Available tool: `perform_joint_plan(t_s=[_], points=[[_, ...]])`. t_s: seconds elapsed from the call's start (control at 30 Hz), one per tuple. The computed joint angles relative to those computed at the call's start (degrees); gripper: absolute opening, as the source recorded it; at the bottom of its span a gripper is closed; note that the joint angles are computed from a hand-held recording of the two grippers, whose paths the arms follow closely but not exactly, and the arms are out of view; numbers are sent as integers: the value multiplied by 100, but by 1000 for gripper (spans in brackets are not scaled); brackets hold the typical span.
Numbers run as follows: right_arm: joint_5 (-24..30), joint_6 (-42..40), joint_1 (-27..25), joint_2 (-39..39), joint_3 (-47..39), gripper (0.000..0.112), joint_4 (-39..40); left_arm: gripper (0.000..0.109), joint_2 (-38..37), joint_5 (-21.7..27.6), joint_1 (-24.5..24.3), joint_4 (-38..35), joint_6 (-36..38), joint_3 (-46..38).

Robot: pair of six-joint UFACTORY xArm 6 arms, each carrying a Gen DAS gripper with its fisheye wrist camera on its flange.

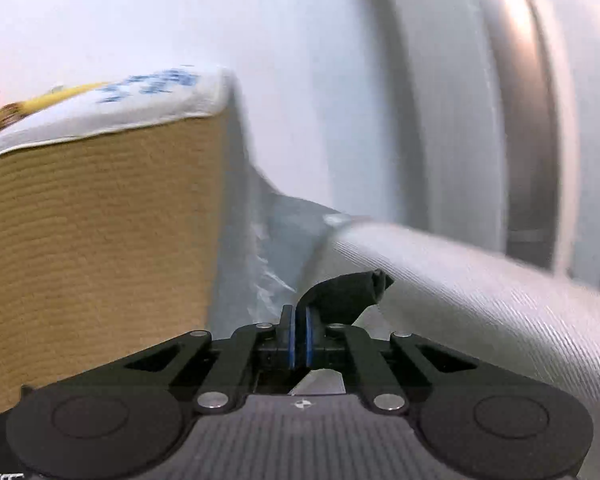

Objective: Fold clothes

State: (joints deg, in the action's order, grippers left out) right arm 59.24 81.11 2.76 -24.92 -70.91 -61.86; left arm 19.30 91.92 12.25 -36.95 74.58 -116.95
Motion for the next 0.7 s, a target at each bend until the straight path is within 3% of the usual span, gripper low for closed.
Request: perform_joint_plan(t_s=[0.1, 0.3, 0.47, 0.57, 0.63, 0.7], points=[[-553, -472, 83, 441, -498, 6, 27, 26, 83, 56, -10, -1, -153, -107], [-1710, -1845, 922, 2036, -2146, 6, 114, 26, -80, -92, -59, 28, -139, 127], [-2836, -3847, 2110, 3348, -3386, 6, 1029, 26, -90, -299, -92, 115, -424, 180], [-3252, -4428, 2762, 3479, -3033, 5, 1829, 26, 153, -289, -33, 105, -969, -162], [-3317, -4955, 3095, 3430, -2566, 5, 2301, 26, 472, -160, 38, 67, -1521, -639], [-3268, -5046, 3321, 3313, -2076, 5, 2633, 26, 624, -372, 41, 267, -2138, -833]])
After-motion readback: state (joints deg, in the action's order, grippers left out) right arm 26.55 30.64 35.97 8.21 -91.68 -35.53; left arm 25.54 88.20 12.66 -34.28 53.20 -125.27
